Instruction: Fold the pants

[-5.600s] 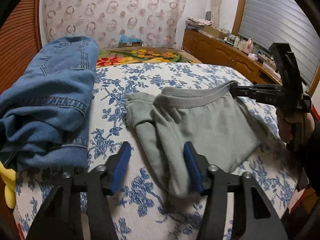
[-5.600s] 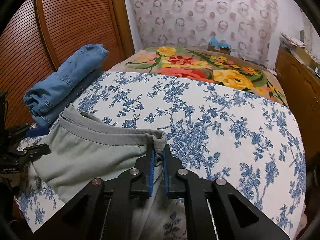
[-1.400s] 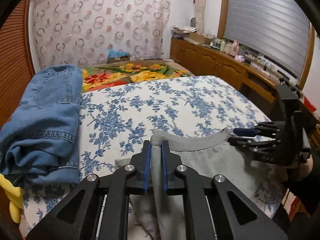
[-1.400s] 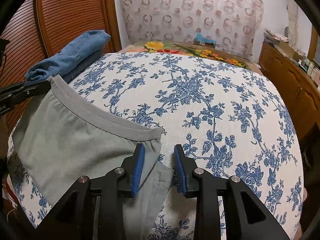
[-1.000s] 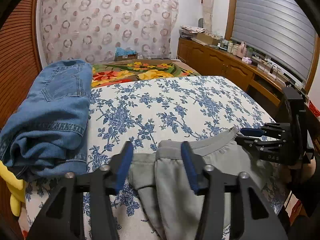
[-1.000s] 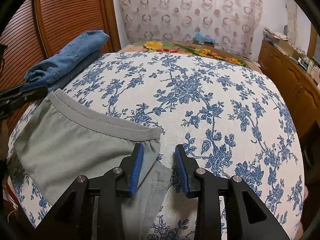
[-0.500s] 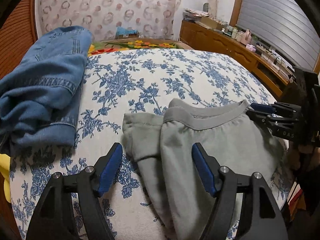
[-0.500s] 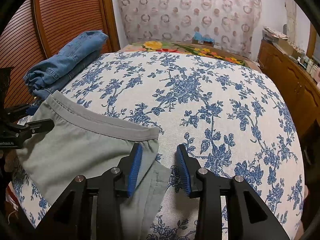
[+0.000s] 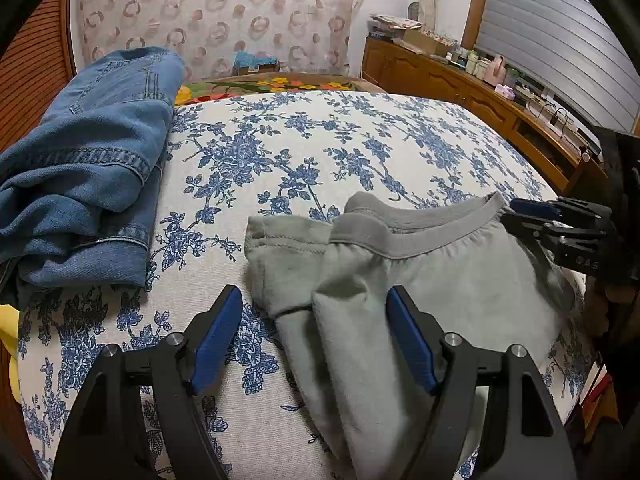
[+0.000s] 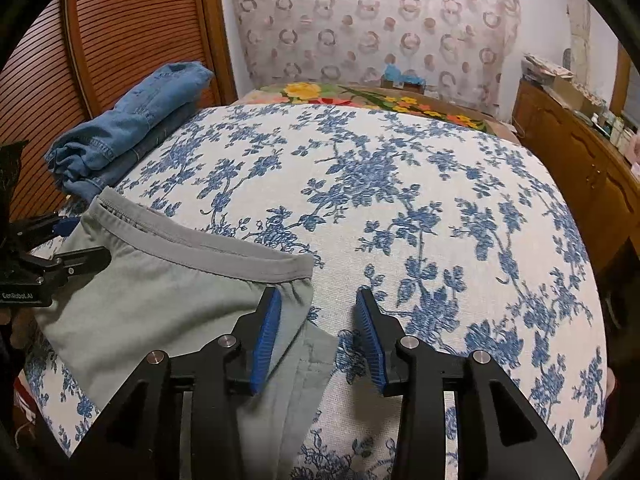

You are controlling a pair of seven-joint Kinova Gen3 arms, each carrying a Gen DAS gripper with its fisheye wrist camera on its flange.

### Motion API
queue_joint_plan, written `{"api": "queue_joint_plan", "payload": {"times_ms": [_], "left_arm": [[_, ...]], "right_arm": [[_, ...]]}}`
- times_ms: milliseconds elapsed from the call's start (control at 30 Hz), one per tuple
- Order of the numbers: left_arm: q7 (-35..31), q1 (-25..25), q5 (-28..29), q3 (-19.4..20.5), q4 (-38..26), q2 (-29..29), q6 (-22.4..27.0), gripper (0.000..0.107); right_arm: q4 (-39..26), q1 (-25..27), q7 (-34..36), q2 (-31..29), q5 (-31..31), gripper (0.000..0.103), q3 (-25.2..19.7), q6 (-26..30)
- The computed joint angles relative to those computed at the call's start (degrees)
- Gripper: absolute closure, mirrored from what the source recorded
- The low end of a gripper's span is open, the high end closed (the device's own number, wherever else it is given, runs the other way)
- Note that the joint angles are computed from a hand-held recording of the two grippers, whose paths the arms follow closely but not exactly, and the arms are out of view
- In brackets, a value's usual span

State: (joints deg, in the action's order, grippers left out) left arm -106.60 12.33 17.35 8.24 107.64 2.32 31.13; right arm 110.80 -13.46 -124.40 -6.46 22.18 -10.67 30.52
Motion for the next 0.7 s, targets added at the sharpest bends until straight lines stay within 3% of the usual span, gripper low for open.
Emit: {"api": "queue_joint_plan", "payload": {"times_ms": [200,400,700], "left_arm": [[0.51,0.23,-0.61,0.07,-0.08,0.10,-0.01,0.031],[0.59,0.25,-0.65,0.08,-0.07,0.08,0.00,0.031],[0.98,0.36,-1.12,0.11,-0.15,0.12,0.00,0.031]], "right_arm": [[2.95,0.39,0.78,-4.59,-2.52,0.062,-0.32,-0.42],[4.54,0.78,5.33,-8.30,-7.28,0.051,-0.41,1.17],[2.90,1.16,10.97,-5.80,-13.61,0.050,1.01,2.12]]}}
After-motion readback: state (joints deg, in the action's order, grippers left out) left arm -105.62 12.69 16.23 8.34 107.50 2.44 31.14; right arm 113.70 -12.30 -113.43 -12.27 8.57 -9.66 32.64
